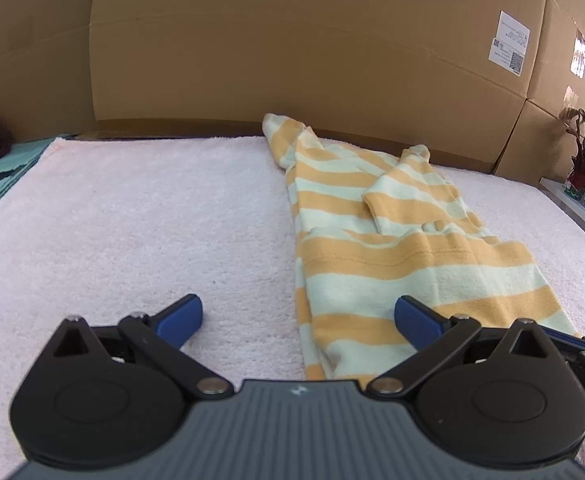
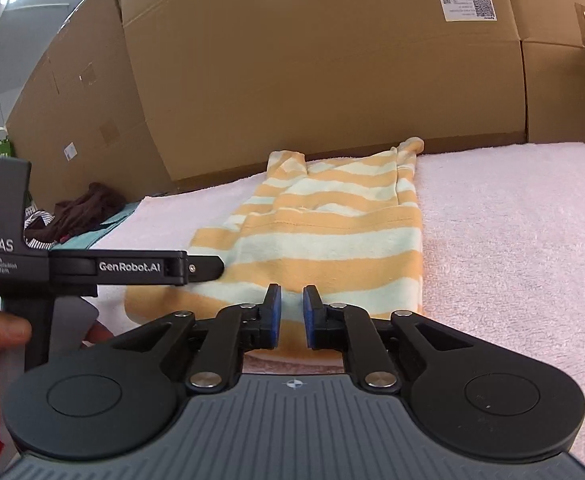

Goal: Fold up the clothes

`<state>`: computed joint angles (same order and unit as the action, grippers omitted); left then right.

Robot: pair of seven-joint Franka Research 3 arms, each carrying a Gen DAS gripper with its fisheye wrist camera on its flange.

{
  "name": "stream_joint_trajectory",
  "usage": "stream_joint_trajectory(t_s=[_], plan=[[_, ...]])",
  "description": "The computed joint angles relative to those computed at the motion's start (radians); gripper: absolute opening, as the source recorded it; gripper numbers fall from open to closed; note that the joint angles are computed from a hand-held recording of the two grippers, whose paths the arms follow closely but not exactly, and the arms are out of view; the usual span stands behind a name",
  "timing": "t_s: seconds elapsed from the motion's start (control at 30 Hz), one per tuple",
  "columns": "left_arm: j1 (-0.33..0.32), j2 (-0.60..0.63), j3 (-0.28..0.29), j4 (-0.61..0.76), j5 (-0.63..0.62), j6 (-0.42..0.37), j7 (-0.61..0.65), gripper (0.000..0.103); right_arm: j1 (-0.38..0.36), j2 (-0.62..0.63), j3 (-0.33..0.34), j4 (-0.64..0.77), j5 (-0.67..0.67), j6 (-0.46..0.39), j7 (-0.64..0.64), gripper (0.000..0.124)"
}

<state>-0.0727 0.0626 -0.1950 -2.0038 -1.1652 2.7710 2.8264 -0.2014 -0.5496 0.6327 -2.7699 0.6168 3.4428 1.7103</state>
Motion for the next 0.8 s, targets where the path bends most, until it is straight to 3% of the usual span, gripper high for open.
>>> stream_joint_trajectory(t_s=[0.13, 0.17, 0.23, 0.33, 0.47, 0.5, 0.53, 0.63, 0.8], plan=[[0.002, 0.000, 0.000, 0.001, -0.007, -0.009, 0.008, 0.102, 0.148, 0.025, -0.160, -0.028, -0.008, 0.042, 0.020, 0.000], [0.002, 0.000, 0.001, 0.001, -0.008, -0.011, 0.010, 0.102, 0.155, 0.020, -0.183, -0.040, -0.050, 0.044, 0.068, 0.000], [0.003, 0.000, 0.001, 0.003, -0.011, -0.018, 0.015, 0.102, 0.124, 0.021, -0.123, -0.024, 0.041, 0.040, 0.003, 0.000], [0.007, -0.001, 0.004, 0.004, -0.035, -0.037, 0.034, 0.102, -0.042, -0.063, 0.049, 0.000, 0.091, -0.070, -0.024, 0.000], [0.014, -0.002, 0.011, 0.007, -0.083, -0.063, 0.049, 0.101, -0.029, -0.150, 0.035, -0.044, 0.067, -0.100, 0.029, 0.015], [0.013, -0.002, 0.011, 0.008, -0.085, -0.059, 0.045, 0.101, -0.039, -0.166, 0.036, -0.053, 0.055, -0.133, 0.035, 0.011], [0.010, -0.002, 0.010, 0.007, -0.081, -0.050, 0.043, 0.100, -0.021, -0.160, 0.019, -0.070, 0.044, -0.110, 0.042, 0.005], [0.008, 0.001, 0.008, 0.009, -0.079, -0.044, 0.048, 0.100, 0.050, -0.143, -0.062, -0.095, 0.012, -0.073, 0.072, 0.005], [0.029, -0.011, 0.023, 0.005, -0.111, -0.114, 0.063, 0.099, -0.059, -0.186, 0.030, -0.070, -0.058, -0.149, 0.121, 0.005]])
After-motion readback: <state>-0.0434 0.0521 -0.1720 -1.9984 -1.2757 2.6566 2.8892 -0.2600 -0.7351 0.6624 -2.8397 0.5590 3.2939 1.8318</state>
